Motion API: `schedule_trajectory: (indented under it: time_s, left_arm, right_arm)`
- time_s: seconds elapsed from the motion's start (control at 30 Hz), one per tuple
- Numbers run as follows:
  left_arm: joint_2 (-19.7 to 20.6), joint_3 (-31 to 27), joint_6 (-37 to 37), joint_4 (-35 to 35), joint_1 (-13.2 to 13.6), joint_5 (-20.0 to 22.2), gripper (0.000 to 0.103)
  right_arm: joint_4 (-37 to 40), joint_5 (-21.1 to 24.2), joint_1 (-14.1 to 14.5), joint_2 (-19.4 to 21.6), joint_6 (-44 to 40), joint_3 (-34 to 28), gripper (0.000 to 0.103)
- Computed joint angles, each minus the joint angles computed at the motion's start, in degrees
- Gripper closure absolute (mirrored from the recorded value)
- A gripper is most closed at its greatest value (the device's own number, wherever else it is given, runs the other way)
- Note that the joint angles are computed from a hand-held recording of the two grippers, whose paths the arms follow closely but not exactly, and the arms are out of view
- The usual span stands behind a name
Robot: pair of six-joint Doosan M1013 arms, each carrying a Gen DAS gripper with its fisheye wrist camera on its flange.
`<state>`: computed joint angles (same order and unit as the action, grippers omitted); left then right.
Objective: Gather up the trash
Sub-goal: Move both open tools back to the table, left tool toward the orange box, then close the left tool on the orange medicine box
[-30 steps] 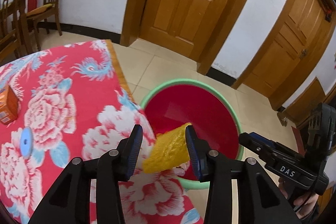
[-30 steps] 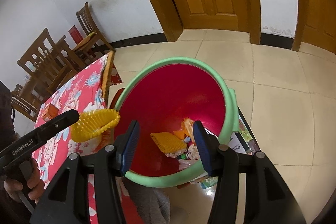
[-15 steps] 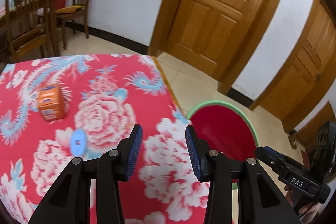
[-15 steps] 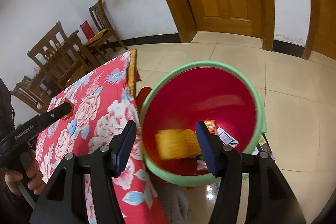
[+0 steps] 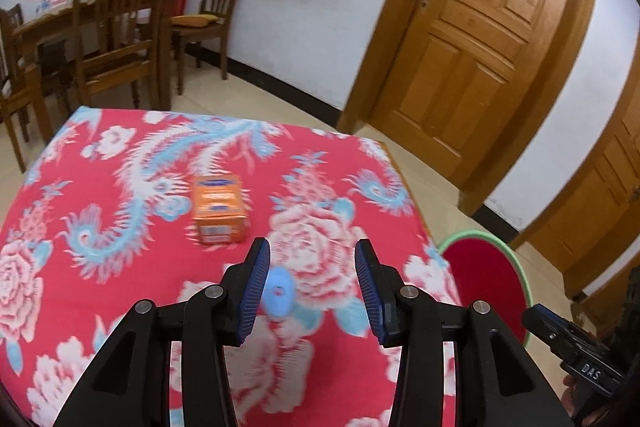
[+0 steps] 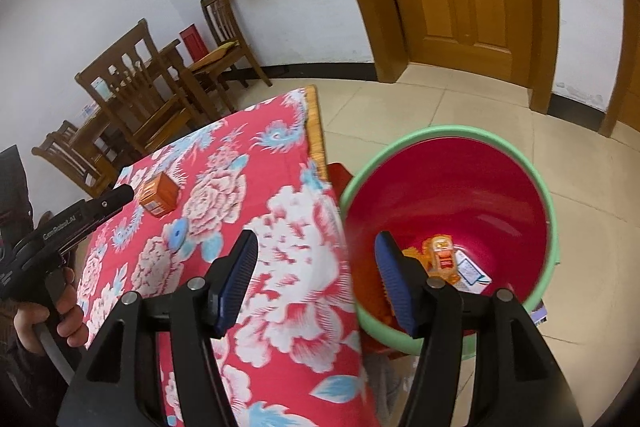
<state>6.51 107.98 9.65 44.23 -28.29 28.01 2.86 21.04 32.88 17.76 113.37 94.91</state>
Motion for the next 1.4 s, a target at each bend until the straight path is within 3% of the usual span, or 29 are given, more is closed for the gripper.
schedule_trajectory:
  time_s: [0.13, 0.53, 0.8, 1.03, 1.3, 1.4]
  left_arm:
    - [-0.23, 0.44, -1.82, 1.10, 0.90, 1.13, 0.057]
    - [0.71, 0.95, -6.01, 4.70, 3.05, 4.71, 0.038]
    - [2.36, 0.35, -3.75, 2.42, 4.87, 3.78, 0.038]
    - [4.34, -1.10, -2.00, 1.36, 4.86, 2.88, 0.036]
    - [6.60, -2.54, -3.09, 2.05, 4.84, 4.92, 0.037]
    - [6.45, -2.10, -3.77, 2.46, 5.14, 4.09, 0.055]
  right_arm:
    - [2.07, 0.58, 0.56, 0.76, -2.49, -1.13, 0.041]
    - [5.77, 2.96, 2.04, 2.94, -7.13, -3.79, 0.040]
    - [6.33, 4.07, 2.40, 4.56, -7.06, -5.42, 0.040]
    - [6.49, 5.08, 2.16, 5.64, -6.52, -6.50, 0.040]
    - [6.30, 6.08, 2.03, 6.23, -6.26, -7.14, 0.040]
    - [6.37, 6.43, 2.06, 6.52, -6.54, -7.54, 0.040]
